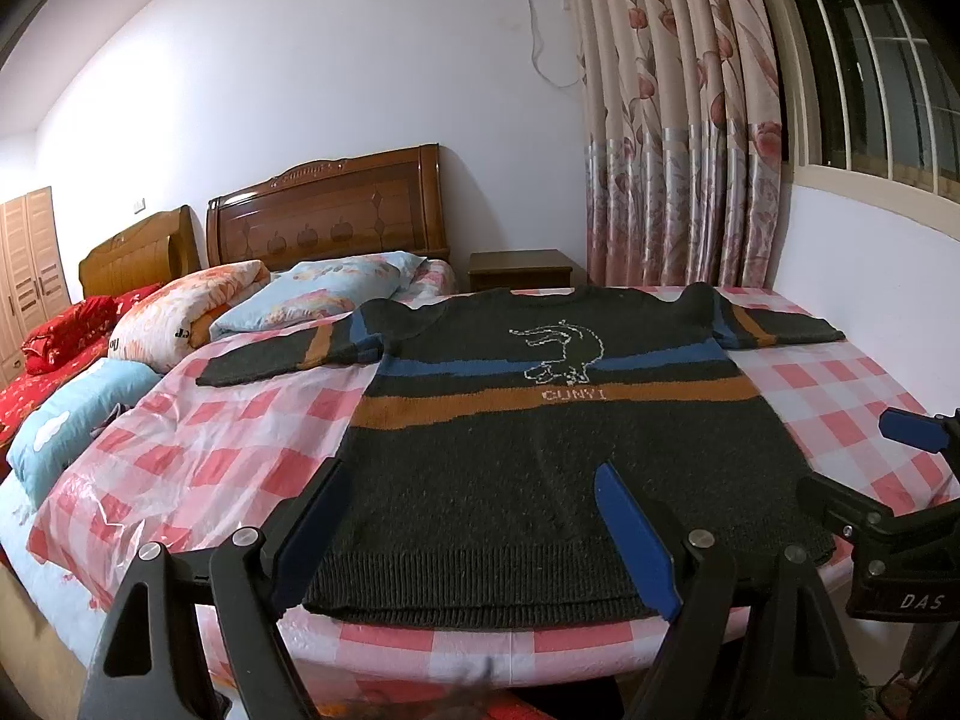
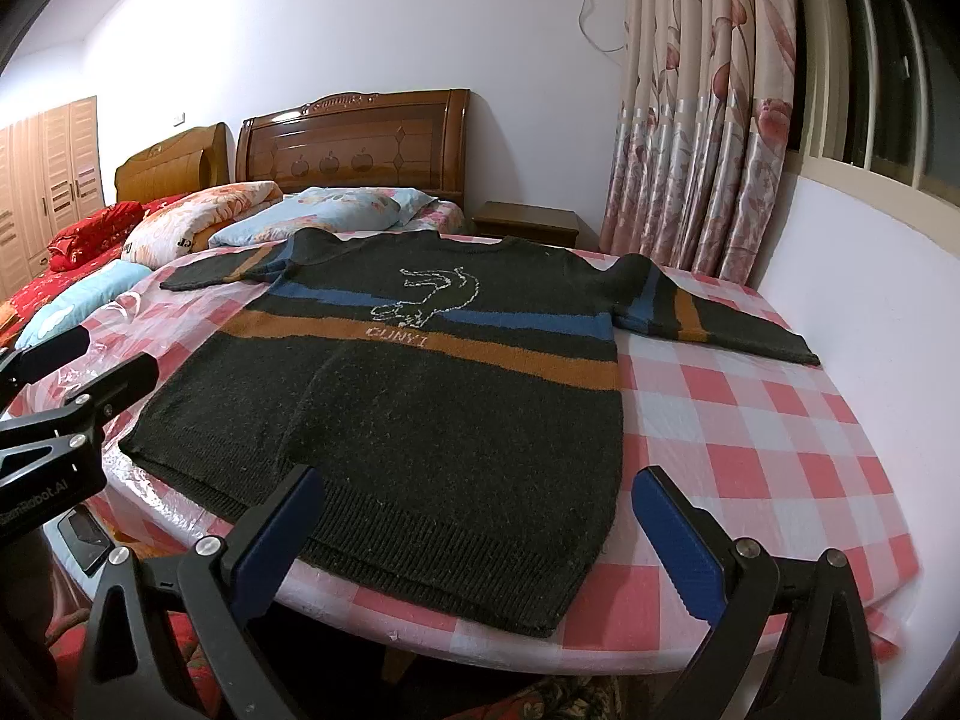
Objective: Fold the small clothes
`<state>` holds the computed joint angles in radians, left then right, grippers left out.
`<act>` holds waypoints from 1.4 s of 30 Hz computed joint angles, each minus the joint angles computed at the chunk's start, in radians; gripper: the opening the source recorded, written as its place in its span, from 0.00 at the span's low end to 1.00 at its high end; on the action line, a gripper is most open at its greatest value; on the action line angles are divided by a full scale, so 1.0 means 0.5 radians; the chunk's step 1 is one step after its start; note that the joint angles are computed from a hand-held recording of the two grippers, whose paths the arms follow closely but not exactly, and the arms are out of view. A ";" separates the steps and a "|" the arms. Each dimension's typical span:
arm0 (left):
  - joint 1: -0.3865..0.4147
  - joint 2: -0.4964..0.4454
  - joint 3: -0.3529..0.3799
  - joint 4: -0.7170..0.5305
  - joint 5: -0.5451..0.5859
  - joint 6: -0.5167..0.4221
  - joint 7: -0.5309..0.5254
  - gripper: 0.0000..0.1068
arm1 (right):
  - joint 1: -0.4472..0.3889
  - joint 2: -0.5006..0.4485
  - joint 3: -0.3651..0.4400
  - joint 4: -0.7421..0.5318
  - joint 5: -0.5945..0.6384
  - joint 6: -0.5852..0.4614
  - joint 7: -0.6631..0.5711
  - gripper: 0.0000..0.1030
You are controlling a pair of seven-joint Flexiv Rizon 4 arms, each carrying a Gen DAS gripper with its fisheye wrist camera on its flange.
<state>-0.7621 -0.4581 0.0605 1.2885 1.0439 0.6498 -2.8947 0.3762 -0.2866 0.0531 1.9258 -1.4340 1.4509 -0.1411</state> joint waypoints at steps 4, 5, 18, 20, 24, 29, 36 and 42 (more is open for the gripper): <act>0.128 0.024 -0.183 0.019 0.085 -0.039 -0.021 0.80 | 0.000 0.000 -0.002 -0.001 -0.010 0.002 0.013 1.00; 0.179 0.034 -0.260 0.027 0.122 -0.061 -0.033 0.80 | -0.001 -0.001 -0.001 -0.002 -0.010 0.002 0.013 1.00; 0.221 0.028 -0.285 0.046 0.065 -0.041 -0.012 0.80 | 0.010 -0.014 0.000 0.006 0.071 -0.006 -0.050 1.00; 0.287 0.037 -0.370 0.061 0.087 -0.056 -0.026 0.80 | 0.017 -0.015 -0.005 0.011 0.084 -0.002 -0.057 1.00; 0.285 0.030 -0.334 0.067 0.019 -0.023 -0.007 0.80 | 0.025 -0.023 -0.009 0.014 0.123 0.005 -0.088 1.00; 0.350 0.007 -0.368 0.054 -0.048 0.016 0.059 0.80 | 0.052 -0.055 -0.021 0.002 0.234 0.008 -0.200 1.00; 0.650 -0.382 -0.350 -0.362 -0.605 0.272 0.538 0.80 | -0.109 -0.388 0.182 -0.340 1.053 -0.118 -0.776 1.00; 0.587 -1.136 0.274 -1.339 -1.648 0.084 1.388 0.69 | -0.301 -0.840 0.398 -1.097 1.892 -0.669 -1.181 1.00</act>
<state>-0.4686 -1.0260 0.1976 0.6190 0.2200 0.6915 -2.2006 0.2255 -0.7067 0.2524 1.3773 -0.4881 1.1165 -0.7316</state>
